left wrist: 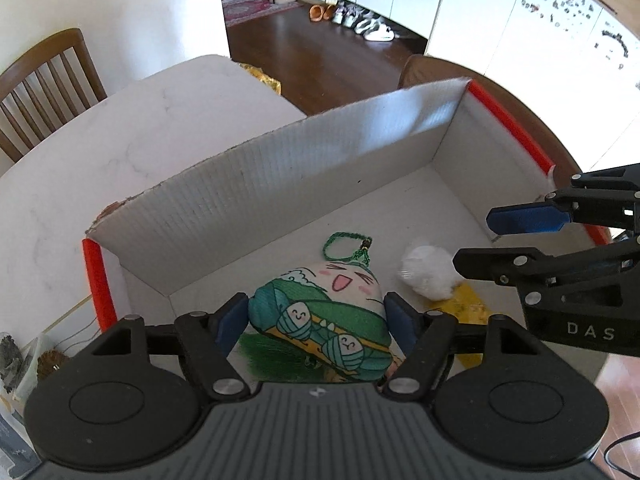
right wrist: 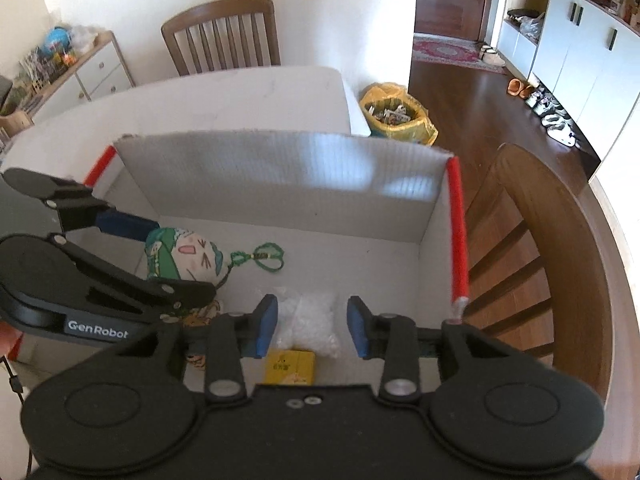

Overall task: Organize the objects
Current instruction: 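Open both tools to drop the green plush and clear bag into the box, then withdraw both tools from the box back toward the remaining items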

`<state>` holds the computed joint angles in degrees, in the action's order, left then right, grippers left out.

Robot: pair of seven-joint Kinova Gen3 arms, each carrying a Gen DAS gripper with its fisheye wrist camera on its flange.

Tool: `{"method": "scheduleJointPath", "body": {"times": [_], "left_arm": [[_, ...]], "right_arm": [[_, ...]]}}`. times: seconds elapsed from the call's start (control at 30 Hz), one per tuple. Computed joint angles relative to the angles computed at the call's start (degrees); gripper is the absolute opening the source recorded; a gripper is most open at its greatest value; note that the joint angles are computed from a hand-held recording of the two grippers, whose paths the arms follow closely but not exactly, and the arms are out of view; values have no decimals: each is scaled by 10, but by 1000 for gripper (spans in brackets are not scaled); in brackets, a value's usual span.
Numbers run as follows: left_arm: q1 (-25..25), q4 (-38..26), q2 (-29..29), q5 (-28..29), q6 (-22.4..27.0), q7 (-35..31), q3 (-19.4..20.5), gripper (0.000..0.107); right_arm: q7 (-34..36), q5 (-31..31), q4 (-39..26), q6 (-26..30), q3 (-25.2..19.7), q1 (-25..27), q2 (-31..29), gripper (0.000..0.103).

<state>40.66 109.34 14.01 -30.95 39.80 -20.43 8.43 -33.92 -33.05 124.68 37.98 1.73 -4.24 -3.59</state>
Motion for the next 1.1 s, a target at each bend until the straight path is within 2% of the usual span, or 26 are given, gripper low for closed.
{"method": "scheduleJointPath", "body": {"times": [0.17, 0.53, 0.9, 1.1], "left_arm": [[12, 1, -10, -18, 14, 11, 6, 79], [13, 34, -68, -60, 16, 77, 31, 80], [-1, 85, -154, -120, 44, 184, 108, 80], [-26, 127, -219, -123, 68, 230, 164, 83]], "right_arm": [[14, -11, 3, 19, 17, 5, -28, 45], [42, -26, 17, 64, 56, 6, -86, 49], [33, -18, 29, 105, 82, -20, -161, 51], [-9, -10, 43, 101, 71, -47, -212, 53]]}}
